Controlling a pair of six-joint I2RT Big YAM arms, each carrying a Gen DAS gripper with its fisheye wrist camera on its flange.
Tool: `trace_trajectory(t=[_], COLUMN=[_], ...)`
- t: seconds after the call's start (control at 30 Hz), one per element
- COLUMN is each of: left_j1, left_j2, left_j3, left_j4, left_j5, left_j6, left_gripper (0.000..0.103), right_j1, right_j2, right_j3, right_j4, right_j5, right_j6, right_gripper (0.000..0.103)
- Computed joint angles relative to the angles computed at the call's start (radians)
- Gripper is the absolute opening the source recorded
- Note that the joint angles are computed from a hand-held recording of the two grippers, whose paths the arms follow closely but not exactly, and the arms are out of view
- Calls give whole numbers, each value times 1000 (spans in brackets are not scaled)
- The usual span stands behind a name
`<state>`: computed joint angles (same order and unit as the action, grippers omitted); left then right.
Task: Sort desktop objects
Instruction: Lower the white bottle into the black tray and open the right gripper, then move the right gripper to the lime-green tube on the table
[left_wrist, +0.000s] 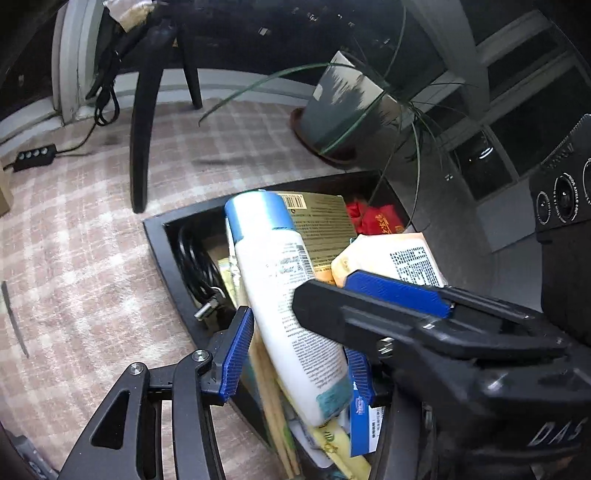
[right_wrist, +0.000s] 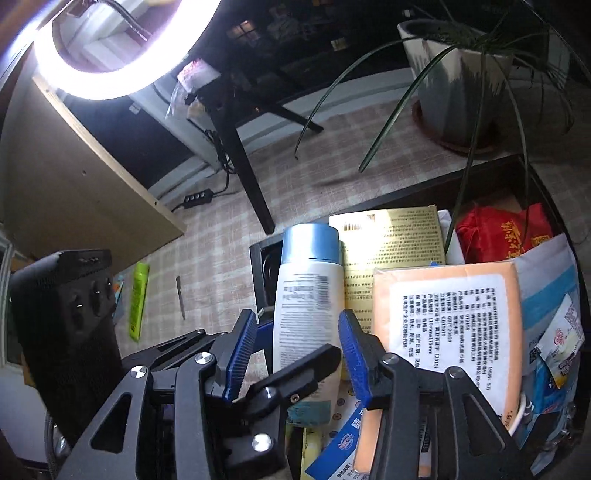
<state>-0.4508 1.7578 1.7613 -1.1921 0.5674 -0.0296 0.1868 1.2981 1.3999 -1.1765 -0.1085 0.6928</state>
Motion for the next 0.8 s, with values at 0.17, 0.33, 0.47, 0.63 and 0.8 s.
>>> trace_trajectory(t=[0.17,0.33,0.47,0.63,0.8], left_j1=[18,54,108,199,300], left_j2=[-39,-93,-146,-187,-197], left_j3=[-27,-71,-127,-166,-178], left_j4=[3,-8,-14,-36,-38], left_j5=[-2,-22,-45,-79,-147], left_j6=[22,69,119,168,243], left_gripper=[53,53,53,53,53], right_j1=[6,17,34,88,150], right_j2=[-10,-25,-34,-15,38], right_j3=[2,0,1,42,96], right_j4=[-4,-11,-15,-27,-21], right_j5=[19,43,49,77,94], right_j6=[9,23,36,47,47], right_gripper=[48,47,47,47,48])
